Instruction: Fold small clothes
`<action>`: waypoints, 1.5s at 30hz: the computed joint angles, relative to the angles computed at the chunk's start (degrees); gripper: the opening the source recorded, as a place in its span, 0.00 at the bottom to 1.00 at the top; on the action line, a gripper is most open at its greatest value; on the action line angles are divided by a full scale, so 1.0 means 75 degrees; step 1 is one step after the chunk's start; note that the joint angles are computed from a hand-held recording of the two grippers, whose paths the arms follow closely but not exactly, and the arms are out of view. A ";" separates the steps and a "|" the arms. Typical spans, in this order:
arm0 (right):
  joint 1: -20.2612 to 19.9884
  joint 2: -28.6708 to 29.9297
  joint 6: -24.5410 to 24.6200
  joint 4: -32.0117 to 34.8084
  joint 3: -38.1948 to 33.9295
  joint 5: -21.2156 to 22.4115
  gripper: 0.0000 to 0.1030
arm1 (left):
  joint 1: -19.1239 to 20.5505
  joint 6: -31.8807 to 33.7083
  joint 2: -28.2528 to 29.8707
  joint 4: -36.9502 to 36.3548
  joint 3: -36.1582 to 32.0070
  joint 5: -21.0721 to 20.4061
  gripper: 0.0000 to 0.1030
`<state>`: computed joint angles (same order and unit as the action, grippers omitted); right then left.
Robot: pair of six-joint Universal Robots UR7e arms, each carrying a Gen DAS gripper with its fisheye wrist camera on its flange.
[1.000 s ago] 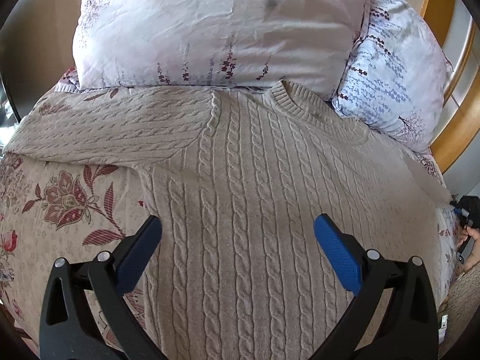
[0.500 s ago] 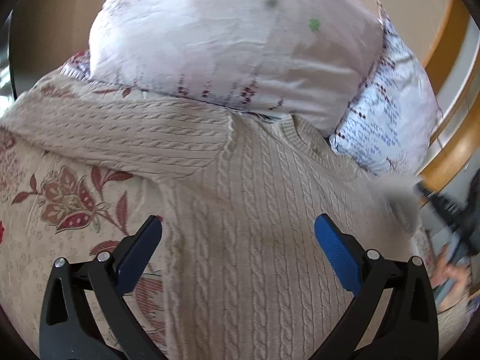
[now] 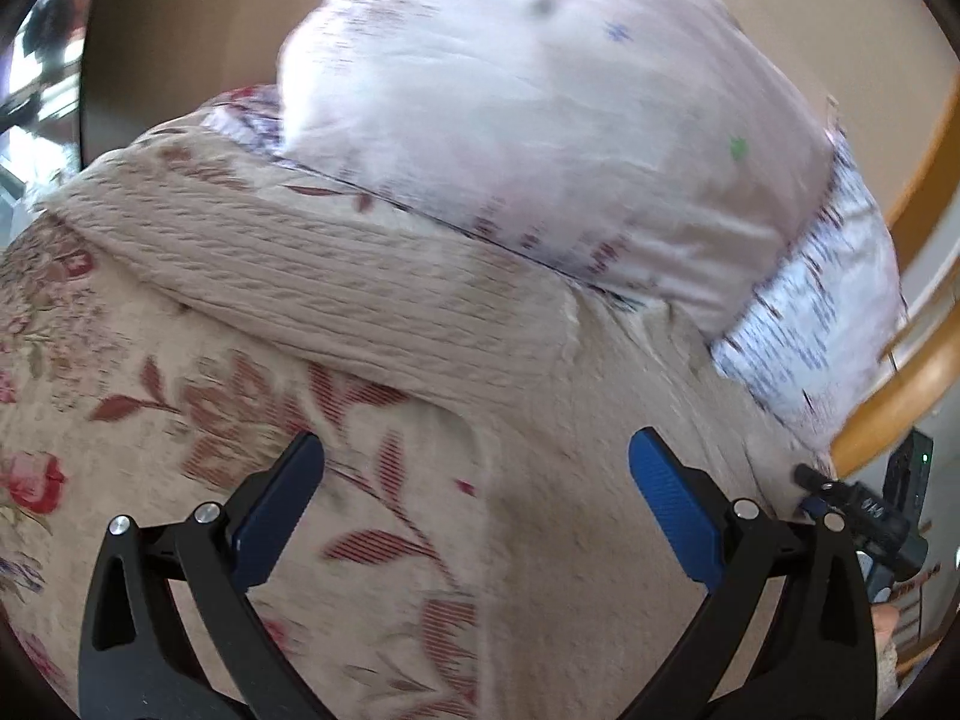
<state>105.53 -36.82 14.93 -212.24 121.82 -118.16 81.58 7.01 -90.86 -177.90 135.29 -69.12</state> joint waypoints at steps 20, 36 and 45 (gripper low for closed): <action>0.1386 0.2036 -0.1728 0.1912 -0.3193 -0.1247 0.57 | 0.2066 -0.1782 0.0548 0.0621 -0.1697 -0.1624 0.79; 0.1179 0.0758 -0.1096 -0.0539 -0.0597 -0.1424 0.66 | 0.2721 -0.3252 0.1319 0.0551 -0.2964 -0.2317 0.06; 0.1110 0.0296 -0.1118 -0.1553 0.0383 -0.1389 0.66 | 0.0623 -0.1222 0.0593 -0.0093 -0.1777 -0.1950 0.05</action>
